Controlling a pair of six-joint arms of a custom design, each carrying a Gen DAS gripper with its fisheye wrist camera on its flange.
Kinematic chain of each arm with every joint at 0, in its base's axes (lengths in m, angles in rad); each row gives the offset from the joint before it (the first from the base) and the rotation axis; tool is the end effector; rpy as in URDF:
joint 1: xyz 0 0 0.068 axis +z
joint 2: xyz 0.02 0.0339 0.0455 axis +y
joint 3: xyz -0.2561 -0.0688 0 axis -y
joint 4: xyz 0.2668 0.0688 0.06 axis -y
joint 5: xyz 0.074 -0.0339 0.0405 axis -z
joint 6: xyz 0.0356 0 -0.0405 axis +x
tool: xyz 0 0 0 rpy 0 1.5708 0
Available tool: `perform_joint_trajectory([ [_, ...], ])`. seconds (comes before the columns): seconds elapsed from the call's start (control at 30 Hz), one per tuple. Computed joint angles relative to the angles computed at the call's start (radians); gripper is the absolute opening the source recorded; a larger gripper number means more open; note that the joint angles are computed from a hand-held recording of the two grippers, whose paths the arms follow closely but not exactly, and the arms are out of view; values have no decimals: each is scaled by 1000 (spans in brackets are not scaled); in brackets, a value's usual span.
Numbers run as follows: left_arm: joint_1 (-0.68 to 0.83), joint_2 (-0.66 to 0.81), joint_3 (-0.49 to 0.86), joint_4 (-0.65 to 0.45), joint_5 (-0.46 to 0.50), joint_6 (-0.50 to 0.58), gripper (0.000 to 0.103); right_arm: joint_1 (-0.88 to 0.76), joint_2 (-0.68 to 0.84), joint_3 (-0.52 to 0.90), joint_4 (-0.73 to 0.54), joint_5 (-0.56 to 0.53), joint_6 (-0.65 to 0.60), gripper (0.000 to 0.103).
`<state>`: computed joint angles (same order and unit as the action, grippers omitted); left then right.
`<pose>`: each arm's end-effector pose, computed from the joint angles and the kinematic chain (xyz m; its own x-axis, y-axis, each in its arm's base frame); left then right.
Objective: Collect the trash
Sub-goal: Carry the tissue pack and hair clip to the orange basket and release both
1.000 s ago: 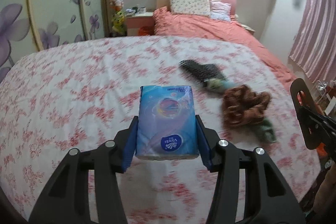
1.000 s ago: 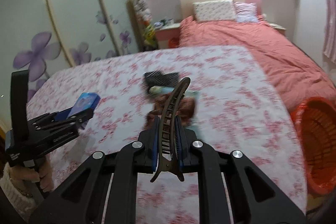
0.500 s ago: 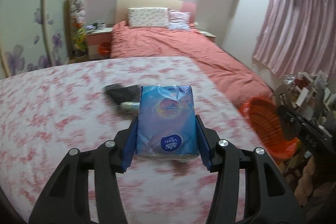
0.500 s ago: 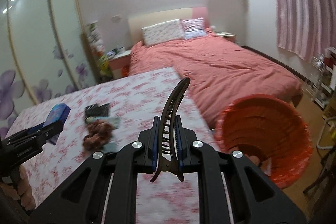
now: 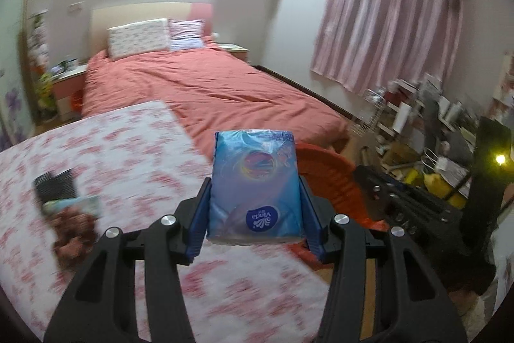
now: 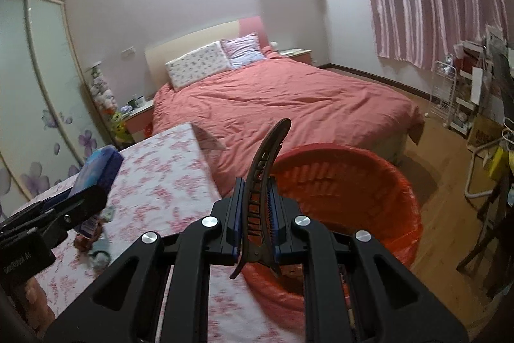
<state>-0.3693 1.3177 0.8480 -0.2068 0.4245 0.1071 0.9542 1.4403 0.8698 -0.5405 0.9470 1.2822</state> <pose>0.2782 -0.1234 0.2275 -0.5133 0.3031 -0.8029 0.6872 0.7055 -0.1730 0.1888 0.2164 0.1889 -0.4047 0.3974 -0.8236 0.4204 0.8807 0.2184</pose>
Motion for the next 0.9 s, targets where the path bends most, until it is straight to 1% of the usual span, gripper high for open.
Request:
perform_joint_trajectory([
  [0.17, -139, 127, 59, 57, -50, -40, 50, -78, -145, -161, 97, -51, -19, 14],
  [0.33, -238, 266, 120, 107, -97, -66, 50, -158, -234, -267, 198, -100, -59, 14],
  [0.47, -275, 374, 195, 117, -124, -81, 51, -202, -258, -312, 266, -131, -95, 14],
  [0.53, -280, 403, 217, 113, -132, -83, 52, -237, -284, -342, 306, -159, -128, 14],
  [0.6, -284, 428, 238, 108, -153, -93, 53, -255, -298, -357, 311, -172, -129, 15],
  [0.63, -277, 437, 244, 103, -157, -93, 56, -268, -304, -364, 318, -180, -134, 18],
  [0.67, -271, 439, 243, 101, -164, -96, 61, -271, -303, -370, 323, -186, -127, 24],
  [0.7, -268, 434, 235, 103, -171, -100, 62, -263, -298, -370, 321, -183, -111, 28],
  [0.73, -259, 433, 232, 103, -177, -100, 63, -260, -298, -374, 319, -183, -101, 36],
  [0.77, -249, 433, 230, 101, -180, -99, 63, -256, -295, -372, 313, -178, -95, 41],
  [0.9, -209, 410, 211, 93, -182, -85, 64, -218, -259, -342, 280, -161, -76, 42],
])
